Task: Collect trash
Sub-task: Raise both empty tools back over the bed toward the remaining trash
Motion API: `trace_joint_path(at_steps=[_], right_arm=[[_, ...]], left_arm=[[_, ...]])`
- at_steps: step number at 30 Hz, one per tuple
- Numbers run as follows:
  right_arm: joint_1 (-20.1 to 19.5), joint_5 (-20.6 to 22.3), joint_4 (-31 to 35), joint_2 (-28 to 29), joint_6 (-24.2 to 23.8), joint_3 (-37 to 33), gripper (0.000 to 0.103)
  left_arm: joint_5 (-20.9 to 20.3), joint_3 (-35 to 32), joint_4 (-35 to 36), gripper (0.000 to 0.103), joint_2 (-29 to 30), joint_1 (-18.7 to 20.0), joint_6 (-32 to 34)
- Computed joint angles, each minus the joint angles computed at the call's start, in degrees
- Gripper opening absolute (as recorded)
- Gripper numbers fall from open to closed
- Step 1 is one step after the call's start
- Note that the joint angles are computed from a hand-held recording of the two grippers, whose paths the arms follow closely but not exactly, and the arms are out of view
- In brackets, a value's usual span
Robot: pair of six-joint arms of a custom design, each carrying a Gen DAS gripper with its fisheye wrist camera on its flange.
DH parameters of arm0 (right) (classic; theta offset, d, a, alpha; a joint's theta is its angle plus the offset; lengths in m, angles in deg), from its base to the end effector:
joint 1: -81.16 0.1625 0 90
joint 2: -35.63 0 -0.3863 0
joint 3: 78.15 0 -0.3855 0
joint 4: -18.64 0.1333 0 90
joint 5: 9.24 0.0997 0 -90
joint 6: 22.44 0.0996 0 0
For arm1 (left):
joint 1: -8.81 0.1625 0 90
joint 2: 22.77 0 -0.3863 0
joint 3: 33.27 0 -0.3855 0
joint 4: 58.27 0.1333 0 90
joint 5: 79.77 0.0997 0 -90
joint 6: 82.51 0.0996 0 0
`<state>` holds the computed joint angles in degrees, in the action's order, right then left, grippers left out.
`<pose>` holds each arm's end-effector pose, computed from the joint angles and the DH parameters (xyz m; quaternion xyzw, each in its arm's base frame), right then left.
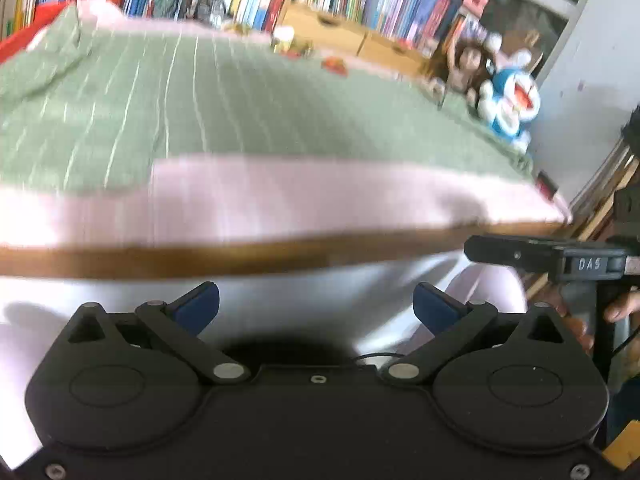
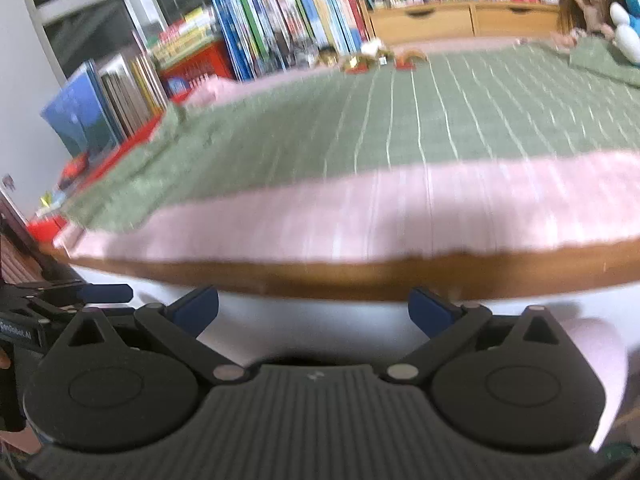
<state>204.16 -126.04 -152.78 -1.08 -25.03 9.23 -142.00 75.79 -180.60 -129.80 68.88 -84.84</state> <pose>0.4473 -0.5265 0.0698 0.2281 -0.9119 0.3075 0.1480 -0.0452 -0.4386 0.4924 0.1626 0.9250 -0.3081 0.1520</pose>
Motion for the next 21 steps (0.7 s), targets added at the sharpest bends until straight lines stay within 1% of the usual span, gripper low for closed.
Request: trace_joint_path(at_steps=[3,5,6,7,10,12,16,21], right_arm=[[-0.05,0.52,-1.42,0.75,-2.54,-2.37,0.103],[0.05,-0.09,-2.26,1.96,-4.74,-4.72,0.103],[0.13,-0.40,-2.54,2.77,-5.69,-6.23,0.103],[0.08,-0.31,-2.60,3.33,-5.98,-7.53,0.103],[-0.85,3.41,-3.37,3.71,-5.31,-10.24,0.103],[-1.29,4.08,-3.68,4.38,-4.74,-12.50,0.103],[-1.46,2.59,-3.78,6.84,-6.83,-17.86,0.103],[-1.39,0.65,-1.99,9.90,-10.08,-24.30,0.103]], left_arm=[[0.96,-1.81,-3.22,0.103,1.69,-0.88,4.04],[1.49,-3.67,-4.64,0.103,3.58,-1.34,7.34],[2.26,-4.44,-5.40,0.103,5.01,-1.98,7.77],[2.59,-5.63,-6.08,0.103,6.18,-2.04,9.05],[2.61,-8.64,-8.91,0.103,9.55,-1.87,12.38],[2.25,-10.23,-10.99,0.103,11.47,-1.33,14.08],[1.41,-14.10,-13.89,0.103,15.59,-0.28,16.18],[1.40,-18.98,-16.31,0.103,20.96,0.85,18.76]])
